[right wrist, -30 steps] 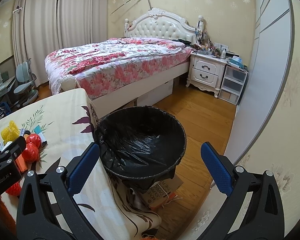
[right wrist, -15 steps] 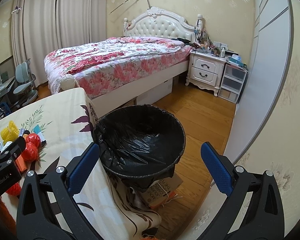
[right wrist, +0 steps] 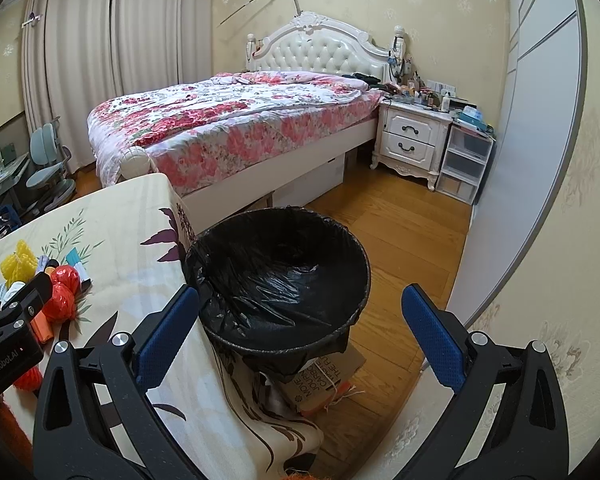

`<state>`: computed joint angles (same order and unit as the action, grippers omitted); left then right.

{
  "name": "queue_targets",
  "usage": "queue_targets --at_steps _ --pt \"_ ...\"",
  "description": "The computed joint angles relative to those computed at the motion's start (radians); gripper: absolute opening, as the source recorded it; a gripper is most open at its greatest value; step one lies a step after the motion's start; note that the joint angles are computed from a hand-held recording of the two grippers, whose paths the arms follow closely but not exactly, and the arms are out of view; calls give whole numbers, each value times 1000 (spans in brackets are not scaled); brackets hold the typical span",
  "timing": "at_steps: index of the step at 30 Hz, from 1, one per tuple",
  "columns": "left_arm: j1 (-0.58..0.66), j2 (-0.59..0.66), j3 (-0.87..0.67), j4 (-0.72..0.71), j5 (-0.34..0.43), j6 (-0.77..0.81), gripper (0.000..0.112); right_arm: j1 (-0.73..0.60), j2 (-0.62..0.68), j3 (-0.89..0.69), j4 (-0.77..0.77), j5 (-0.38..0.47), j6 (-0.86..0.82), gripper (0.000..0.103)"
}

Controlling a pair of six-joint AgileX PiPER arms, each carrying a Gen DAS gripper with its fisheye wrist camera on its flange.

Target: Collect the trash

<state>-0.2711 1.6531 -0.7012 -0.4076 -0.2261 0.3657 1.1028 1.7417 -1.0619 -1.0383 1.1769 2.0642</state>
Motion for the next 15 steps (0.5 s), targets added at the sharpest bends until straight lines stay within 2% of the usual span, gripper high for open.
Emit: queue_targets --at_steps 15 --pt "-31 14 17 -30 -26 21 97 1 5 10 1 -8 11 99"
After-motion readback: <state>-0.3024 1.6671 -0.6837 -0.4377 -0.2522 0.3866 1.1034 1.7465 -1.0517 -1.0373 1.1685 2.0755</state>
